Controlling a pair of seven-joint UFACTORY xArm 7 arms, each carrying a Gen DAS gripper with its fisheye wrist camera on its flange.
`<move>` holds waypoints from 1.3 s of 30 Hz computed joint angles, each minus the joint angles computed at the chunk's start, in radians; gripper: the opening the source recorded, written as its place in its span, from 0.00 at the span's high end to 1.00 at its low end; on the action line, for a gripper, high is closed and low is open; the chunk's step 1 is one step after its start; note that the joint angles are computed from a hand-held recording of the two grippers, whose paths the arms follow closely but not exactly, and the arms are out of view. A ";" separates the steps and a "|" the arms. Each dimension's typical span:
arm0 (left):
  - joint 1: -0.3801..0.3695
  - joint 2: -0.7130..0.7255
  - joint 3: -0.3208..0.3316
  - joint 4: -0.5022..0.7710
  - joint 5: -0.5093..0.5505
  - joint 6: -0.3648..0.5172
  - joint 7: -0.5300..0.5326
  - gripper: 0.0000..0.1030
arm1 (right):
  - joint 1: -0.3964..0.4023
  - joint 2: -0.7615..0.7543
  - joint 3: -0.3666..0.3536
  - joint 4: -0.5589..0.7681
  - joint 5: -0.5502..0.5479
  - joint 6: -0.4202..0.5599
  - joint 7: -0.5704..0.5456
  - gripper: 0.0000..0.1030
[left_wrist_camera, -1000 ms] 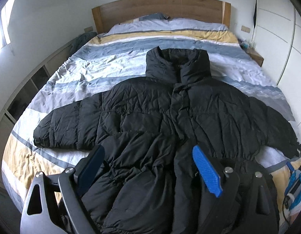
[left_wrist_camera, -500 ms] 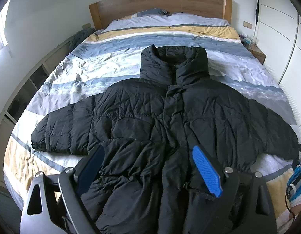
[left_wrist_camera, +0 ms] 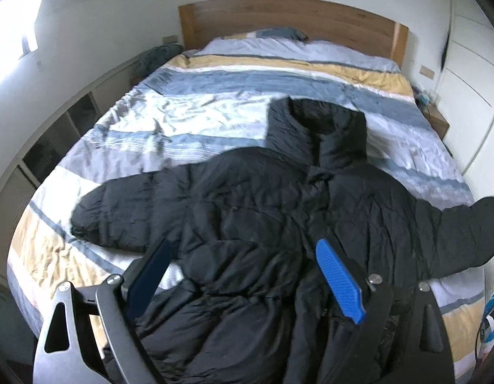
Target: Fold large clothes
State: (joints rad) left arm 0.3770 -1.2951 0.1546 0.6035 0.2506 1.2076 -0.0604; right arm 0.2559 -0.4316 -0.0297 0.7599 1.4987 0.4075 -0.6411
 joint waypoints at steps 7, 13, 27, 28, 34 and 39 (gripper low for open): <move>0.061 0.031 0.095 0.131 0.065 0.019 0.066 0.11 | 0.093 0.001 0.089 0.117 -0.257 0.067 0.223 0.91; 0.092 0.094 0.160 0.280 0.086 0.064 0.124 0.11 | 0.195 0.065 0.138 0.222 -0.466 0.167 0.343 0.91; 0.189 0.149 0.196 0.362 0.139 0.099 0.123 0.11 | 0.317 0.189 0.253 0.200 -0.796 0.359 0.354 0.89; 0.195 0.150 0.193 0.359 0.140 0.106 0.115 0.11 | 0.324 0.188 0.259 0.185 -0.814 0.370 0.352 0.88; 0.210 0.140 0.153 0.327 0.144 0.147 0.074 0.11 | 0.349 0.239 0.257 0.148 -0.802 0.369 0.284 0.54; 0.202 0.132 0.117 0.295 0.138 0.177 0.023 0.11 | 0.372 0.209 0.252 0.159 -0.722 0.441 0.167 0.33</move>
